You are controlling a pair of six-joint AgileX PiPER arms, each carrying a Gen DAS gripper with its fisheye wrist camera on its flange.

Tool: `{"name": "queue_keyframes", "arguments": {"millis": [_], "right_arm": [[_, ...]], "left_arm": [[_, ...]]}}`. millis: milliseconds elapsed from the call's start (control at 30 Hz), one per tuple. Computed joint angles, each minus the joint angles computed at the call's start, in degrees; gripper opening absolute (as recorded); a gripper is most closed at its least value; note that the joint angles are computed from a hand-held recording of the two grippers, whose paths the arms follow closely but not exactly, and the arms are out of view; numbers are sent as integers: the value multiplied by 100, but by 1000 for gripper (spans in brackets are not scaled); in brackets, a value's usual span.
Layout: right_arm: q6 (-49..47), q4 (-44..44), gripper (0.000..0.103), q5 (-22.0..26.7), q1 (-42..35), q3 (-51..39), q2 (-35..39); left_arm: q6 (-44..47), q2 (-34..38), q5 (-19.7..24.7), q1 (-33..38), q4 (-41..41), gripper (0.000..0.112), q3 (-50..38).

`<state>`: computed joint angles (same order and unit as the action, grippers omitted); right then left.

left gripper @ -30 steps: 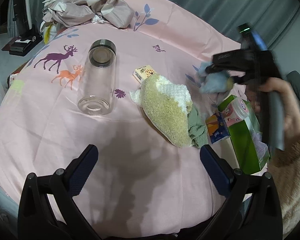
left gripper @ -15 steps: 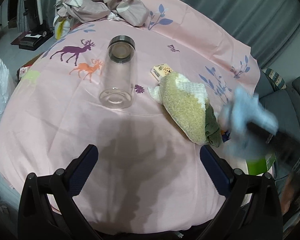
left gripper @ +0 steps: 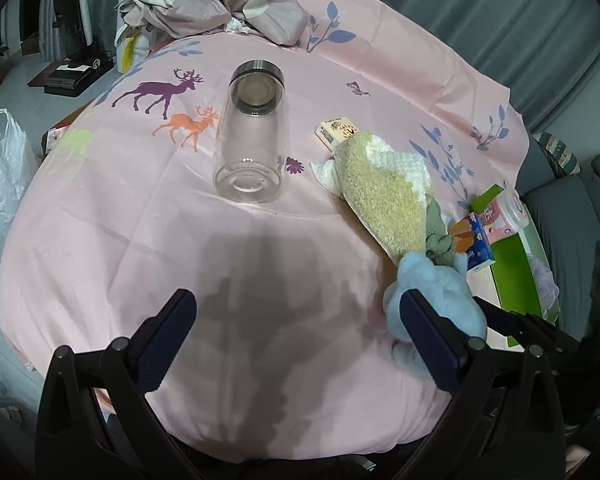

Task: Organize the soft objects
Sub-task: 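Lift the plush elephant with the right gripper and carry it over the box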

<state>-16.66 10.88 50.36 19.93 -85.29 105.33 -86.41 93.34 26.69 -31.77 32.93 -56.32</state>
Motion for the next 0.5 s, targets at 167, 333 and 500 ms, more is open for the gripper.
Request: {"name": "queue_keyframes", "arguments": {"millis": [167, 333, 500], "right_arm": [[-179, 509, 75, 15, -384, 207, -361], [-295, 1376, 75, 458, -1087, -10, -224], [-254, 1913, 75, 829, -1419, -199, 109]], "left_arm": [[147, -12, -259, 64, -172, 101, 68], [1101, 153, -797, -17, -930, 101, -109], [2359, 648, -837, -273, -1760, 101, -701]]}}
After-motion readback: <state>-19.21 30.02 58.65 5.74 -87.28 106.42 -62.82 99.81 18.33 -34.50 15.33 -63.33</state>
